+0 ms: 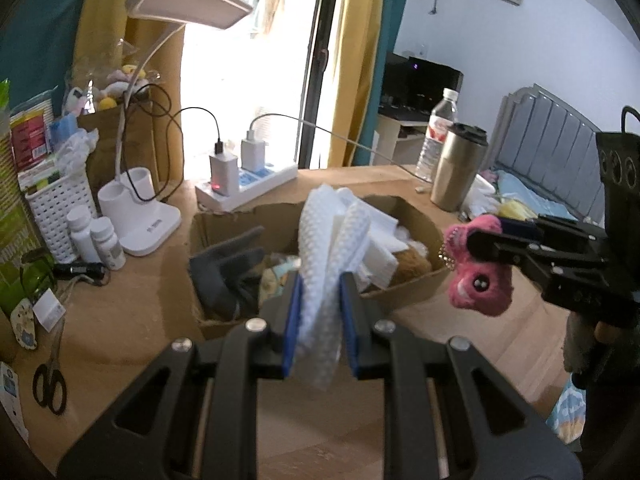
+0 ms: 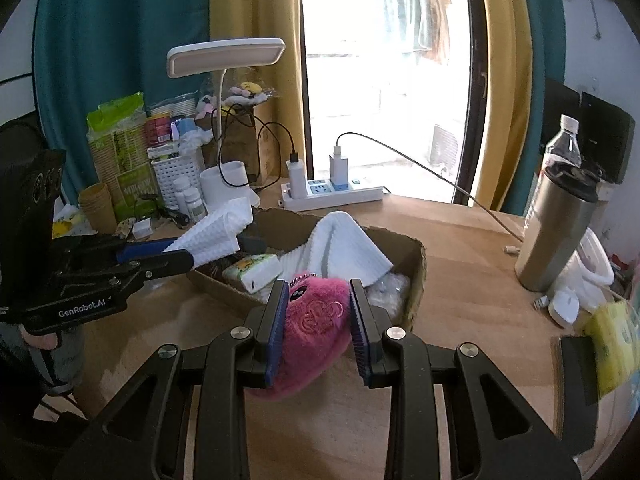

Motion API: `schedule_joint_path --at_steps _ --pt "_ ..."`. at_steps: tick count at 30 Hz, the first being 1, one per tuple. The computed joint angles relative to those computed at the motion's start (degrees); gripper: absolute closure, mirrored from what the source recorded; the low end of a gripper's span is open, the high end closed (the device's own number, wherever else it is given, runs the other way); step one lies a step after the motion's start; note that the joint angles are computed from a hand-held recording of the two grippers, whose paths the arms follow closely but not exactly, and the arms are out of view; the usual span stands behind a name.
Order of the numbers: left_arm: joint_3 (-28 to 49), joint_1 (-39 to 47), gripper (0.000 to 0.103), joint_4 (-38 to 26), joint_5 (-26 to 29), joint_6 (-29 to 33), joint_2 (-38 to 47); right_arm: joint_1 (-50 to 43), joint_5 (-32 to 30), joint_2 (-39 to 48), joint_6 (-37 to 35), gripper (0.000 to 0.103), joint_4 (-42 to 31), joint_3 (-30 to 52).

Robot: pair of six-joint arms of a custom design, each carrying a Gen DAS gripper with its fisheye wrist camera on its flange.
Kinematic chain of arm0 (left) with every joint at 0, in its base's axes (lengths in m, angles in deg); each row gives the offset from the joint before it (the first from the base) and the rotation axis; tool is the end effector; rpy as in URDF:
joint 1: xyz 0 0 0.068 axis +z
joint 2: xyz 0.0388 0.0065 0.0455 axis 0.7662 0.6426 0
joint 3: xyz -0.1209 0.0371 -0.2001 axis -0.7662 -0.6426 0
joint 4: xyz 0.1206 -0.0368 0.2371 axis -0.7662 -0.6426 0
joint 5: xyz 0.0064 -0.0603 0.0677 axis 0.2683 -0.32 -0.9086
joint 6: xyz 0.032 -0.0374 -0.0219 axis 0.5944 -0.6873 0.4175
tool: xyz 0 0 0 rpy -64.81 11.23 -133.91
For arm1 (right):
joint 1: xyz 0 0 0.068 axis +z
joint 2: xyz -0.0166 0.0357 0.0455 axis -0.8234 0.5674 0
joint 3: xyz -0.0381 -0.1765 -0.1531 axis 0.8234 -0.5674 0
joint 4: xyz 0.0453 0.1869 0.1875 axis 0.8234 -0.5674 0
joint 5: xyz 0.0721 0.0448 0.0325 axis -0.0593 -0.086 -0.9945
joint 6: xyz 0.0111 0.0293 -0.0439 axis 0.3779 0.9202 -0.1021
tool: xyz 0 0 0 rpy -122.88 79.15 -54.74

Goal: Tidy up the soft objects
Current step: 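Carry the white towel and pink plush toy into the box with both grippers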

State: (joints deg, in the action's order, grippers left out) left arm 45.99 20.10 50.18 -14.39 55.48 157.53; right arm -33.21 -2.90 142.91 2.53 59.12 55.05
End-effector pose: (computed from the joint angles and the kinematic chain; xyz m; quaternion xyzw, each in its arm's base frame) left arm 0.2735 -0.1466 0.0889 0.0037 0.8878 -0.0877 0.4517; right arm 0.3149 0.1386 0.1020 -0.2868 0.8324 0.1727 0.4417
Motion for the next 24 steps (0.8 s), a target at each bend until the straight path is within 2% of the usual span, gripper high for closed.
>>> schedule_joint_path --at_steps 24 --pt "7.1 7.5 0.083 1.1 5.1 1.8 9.2 2.3 -1.2 12.6 -0.3 0.072 -4.4 16.1"
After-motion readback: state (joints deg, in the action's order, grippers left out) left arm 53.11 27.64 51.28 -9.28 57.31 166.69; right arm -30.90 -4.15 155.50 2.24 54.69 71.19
